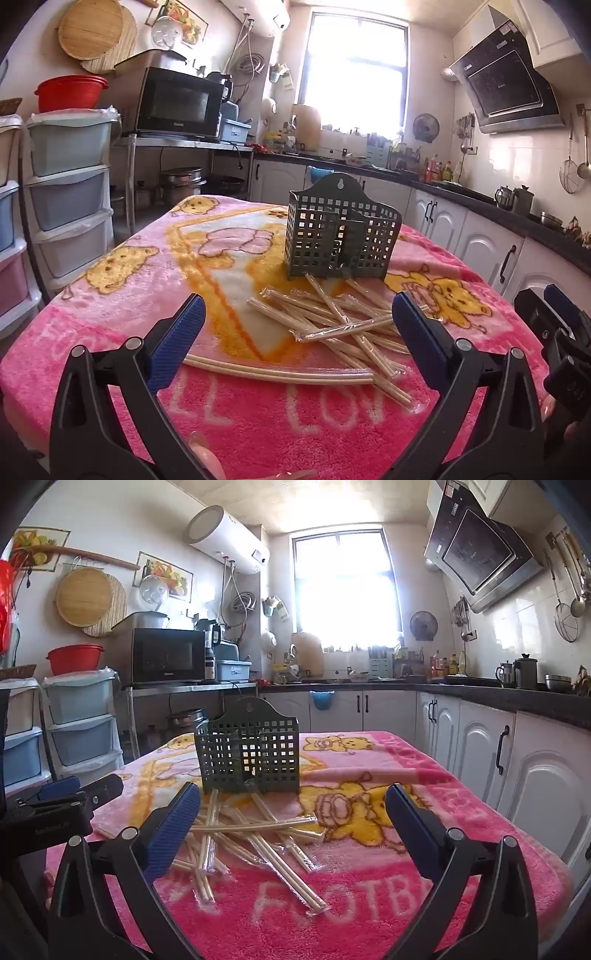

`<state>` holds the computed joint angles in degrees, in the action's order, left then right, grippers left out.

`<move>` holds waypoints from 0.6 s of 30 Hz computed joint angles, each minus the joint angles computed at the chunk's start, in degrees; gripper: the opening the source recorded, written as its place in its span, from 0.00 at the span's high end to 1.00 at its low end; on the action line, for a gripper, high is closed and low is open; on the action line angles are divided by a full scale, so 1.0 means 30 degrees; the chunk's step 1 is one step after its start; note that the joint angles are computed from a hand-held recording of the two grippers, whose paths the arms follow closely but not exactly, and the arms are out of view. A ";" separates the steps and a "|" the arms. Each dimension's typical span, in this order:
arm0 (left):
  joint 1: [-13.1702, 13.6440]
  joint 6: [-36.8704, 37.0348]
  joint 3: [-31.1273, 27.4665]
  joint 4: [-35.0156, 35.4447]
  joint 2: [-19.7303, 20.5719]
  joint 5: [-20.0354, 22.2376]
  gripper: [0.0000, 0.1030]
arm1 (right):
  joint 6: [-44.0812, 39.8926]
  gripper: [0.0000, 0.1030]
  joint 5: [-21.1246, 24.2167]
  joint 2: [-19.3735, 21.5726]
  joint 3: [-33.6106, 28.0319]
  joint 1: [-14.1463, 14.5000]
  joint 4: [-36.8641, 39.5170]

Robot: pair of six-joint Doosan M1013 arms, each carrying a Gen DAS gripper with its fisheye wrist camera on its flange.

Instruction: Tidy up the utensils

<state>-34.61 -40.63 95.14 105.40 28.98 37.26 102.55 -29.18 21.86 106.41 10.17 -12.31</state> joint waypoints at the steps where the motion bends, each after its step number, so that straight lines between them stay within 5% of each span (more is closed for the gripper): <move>1: -0.0008 0.0125 -0.0024 -0.0164 0.0001 0.0019 0.09 | 0.0385 0.06 0.0211 -0.0006 -0.0047 -0.0028 -0.0368; 18: 0.0132 0.0167 0.0066 -0.0138 -0.0178 -0.0090 0.09 | 0.0109 0.06 -0.0220 -0.0033 0.0061 0.0073 0.0037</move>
